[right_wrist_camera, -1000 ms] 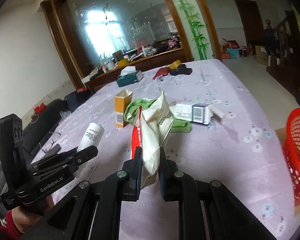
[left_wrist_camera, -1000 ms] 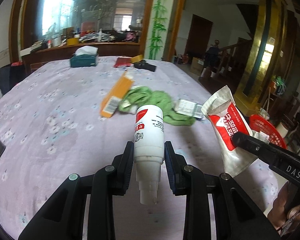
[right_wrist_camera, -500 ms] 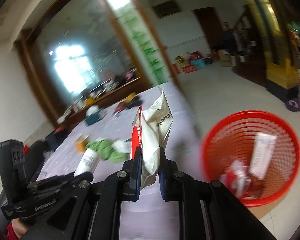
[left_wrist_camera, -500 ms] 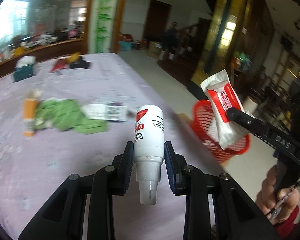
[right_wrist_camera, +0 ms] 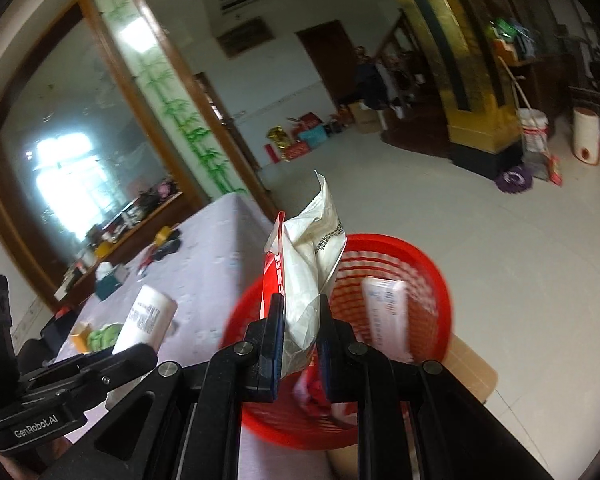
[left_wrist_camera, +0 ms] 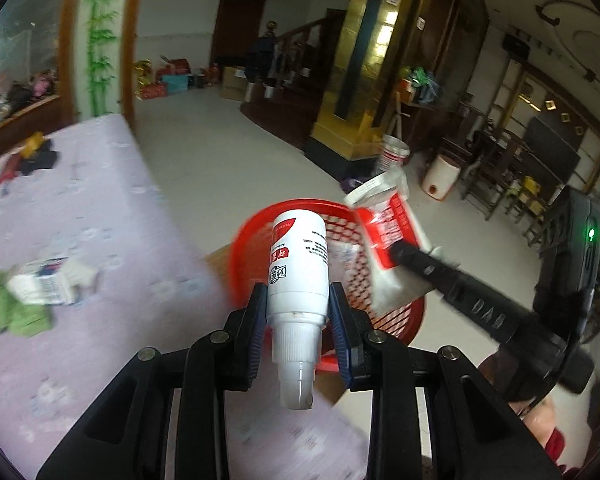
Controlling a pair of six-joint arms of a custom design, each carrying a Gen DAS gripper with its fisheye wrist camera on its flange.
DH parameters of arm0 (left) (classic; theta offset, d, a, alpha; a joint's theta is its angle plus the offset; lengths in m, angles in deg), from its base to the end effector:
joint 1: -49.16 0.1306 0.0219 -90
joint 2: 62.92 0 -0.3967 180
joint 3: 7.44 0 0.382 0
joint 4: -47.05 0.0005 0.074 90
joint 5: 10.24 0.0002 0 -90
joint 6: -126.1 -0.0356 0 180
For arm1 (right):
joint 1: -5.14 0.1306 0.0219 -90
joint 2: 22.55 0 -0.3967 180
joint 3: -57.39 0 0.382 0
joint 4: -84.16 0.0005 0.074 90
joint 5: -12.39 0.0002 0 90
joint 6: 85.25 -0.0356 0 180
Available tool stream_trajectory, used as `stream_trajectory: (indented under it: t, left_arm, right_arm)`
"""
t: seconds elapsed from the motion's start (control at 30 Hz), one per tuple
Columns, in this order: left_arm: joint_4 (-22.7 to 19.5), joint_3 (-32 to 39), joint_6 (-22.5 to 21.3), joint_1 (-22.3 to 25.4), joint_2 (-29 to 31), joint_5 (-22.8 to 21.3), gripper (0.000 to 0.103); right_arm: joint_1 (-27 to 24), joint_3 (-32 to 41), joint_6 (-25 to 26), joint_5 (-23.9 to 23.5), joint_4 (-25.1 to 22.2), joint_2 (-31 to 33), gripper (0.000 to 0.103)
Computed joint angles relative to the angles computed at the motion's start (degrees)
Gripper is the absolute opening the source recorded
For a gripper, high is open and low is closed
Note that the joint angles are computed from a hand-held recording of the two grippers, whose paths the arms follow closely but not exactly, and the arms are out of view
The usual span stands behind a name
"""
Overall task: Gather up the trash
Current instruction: 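Carry both items over the red wastebasket and open both tools to drop them, then move both tools back over the table toward the orange box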
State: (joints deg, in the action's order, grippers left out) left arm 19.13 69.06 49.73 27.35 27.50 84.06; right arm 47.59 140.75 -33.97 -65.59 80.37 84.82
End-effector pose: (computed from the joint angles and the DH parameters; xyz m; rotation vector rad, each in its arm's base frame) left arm 0.4417 -0.1802 0.3622 0.2053 2.3232 -0.4006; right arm 0.4373 0.3893 0.3028 0.0652 2.1102 0.6584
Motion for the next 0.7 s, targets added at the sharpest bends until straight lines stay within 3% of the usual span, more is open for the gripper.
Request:
stream_trajectory:
  t: [0.03,0.13,0.17,0.2,0.37,0.7]
  left_arm:
    - [0.14,1.26,0.12,-0.19,1.49,0.76,0.029]
    - [0.6,4.01,0.91,-0.64,5.01,0.21,0.062]
    - [1.1,4.07,1.53,-0.55,5.26,0.15,0.062]
    - [1.25,3.95,1.96,-0.29,5.21,0.89,0.062]
    - [1.81,0.46,1.79,1.17,1.21,0.57,0.062]
    - [1.2,-10.31,0.88,7.24,-10.46,-5.44,0.062]
  right_arm:
    - [-0.43,0.28,-0.12,0.19,-0.89,0.33,0.016]
    - [-1.39,0.64,-0.99,0.66,-3.14,0.63,0.025]
    - [-1.71,0.32,-1.34,0.58,-3.01,0.5,0.034]
    - [-1.92,-0.35,-1.82,0.89,-2.56,0.1,0.037]
    - [-1.59,-2.39,-0.84,2.2,-1.6,-1.92,0.037]
    - [2.77,2.98,3.59,-2.85,-1.23,0.8,0.037]
